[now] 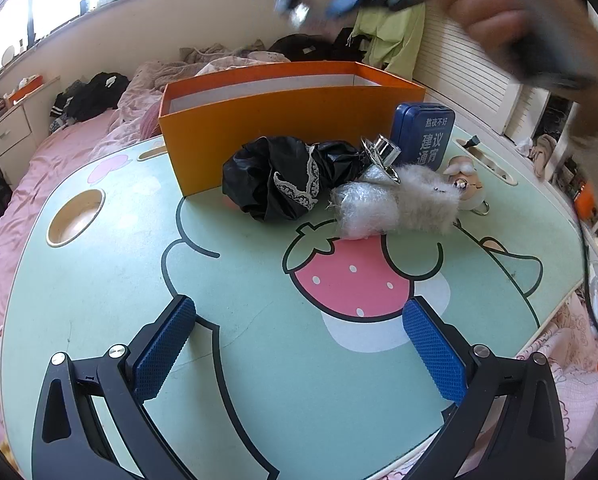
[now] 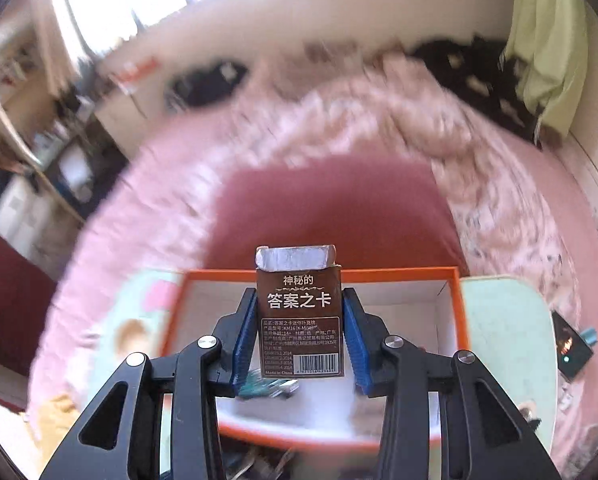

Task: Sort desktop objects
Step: 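Place the brown card box on the table beside the keychain and open the right gripper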

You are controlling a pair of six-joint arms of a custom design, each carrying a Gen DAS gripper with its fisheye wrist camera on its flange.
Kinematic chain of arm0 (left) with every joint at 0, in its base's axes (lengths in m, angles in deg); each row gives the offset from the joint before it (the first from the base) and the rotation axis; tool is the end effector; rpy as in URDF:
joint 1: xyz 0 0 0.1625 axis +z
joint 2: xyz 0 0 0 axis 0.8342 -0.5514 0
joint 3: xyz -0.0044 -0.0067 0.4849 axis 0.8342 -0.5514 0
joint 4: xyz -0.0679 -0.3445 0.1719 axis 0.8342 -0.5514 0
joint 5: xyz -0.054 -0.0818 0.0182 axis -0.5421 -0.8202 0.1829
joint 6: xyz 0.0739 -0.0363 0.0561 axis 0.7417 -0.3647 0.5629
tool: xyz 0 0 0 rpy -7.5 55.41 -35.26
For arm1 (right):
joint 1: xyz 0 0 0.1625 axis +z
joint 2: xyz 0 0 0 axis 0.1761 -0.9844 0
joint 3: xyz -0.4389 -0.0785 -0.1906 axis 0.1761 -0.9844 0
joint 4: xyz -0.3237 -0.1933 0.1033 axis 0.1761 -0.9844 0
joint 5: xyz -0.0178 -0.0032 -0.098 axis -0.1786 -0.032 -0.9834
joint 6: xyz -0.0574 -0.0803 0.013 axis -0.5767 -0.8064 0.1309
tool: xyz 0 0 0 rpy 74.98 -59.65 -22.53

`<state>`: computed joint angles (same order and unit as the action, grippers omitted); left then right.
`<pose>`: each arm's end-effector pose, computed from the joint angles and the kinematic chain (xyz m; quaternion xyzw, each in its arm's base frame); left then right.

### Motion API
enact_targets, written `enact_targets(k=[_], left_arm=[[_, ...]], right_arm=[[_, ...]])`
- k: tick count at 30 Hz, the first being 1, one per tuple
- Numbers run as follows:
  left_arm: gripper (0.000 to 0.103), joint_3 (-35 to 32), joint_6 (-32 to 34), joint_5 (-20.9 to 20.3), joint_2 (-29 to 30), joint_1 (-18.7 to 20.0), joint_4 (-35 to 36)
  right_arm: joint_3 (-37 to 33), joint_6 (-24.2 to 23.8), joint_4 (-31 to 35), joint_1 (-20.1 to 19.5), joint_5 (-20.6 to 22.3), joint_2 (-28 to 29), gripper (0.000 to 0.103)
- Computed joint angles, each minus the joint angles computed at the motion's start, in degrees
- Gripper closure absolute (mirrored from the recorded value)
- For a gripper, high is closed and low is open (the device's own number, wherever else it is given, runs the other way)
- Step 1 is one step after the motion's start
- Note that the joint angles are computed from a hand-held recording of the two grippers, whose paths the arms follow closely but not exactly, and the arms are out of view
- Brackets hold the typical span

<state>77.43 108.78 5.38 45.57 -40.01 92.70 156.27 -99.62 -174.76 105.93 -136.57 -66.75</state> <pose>-0.1337 -0.2580 0.1142 0.1676 0.8745 -0.3092 0.3340 0.3681 -0.4505 0.0559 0.4834 -0.8740 0.0495 0.0058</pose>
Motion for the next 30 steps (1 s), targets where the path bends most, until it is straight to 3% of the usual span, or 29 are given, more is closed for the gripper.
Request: enact_targets(k=[3,7,11,13,17,20,21,25,30], left_arm=[[0.000,0.09,-0.03,0.05,-0.07,-0.06,-0.02],[0.000,0.14,-0.98,0.02,0.20,-0.40,0.35],[0.000,0.24,-2.00,-0.05,0.48,-0.66,0.65],[0.000,0.20,-2.47,0.04,0.78,-0.94,0.80],[0.000,0.00,-3.11,-0.14,1.02,-0.84,1.15],[0.000,0.06,-3.13,-0.12,0.99,-0.88,1.11],[0.000,0.02,-3.10,-0.13,0.99,-0.87,1.08],[0.000,-0.19,-3.24,-0.19,1.15,-0.86,1.29],[0.000,0.01,-3.28,-0.12,1.01,-0.91,1.23]], right_arm=[[7.09,-6.38,0.38,-2.24,6.84,-6.80,0.063],[16.94,-13.97,-0.24,-7.67,11.24,-13.03,0.063],[22.67,-16.72,-1.49,-13.98,10.38,-15.34,0.063],[24.94,-17.36,-5.15,-16.35,8.07,-14.78,0.063],[27.20,-19.22,-9.18,-17.40,4.08,-12.74,0.063],[28.12,-19.23,-17.54,-16.89,1.78,-9.23,0.062],[28.74,-19.18,-20.54,-16.90,1.89,-8.40,0.060],[30.74,-21.20,-25.43,-20.34,6.30,-8.78,0.023],[34.91,-26.73,-34.79,-23.98,5.43,-8.36,0.015]])
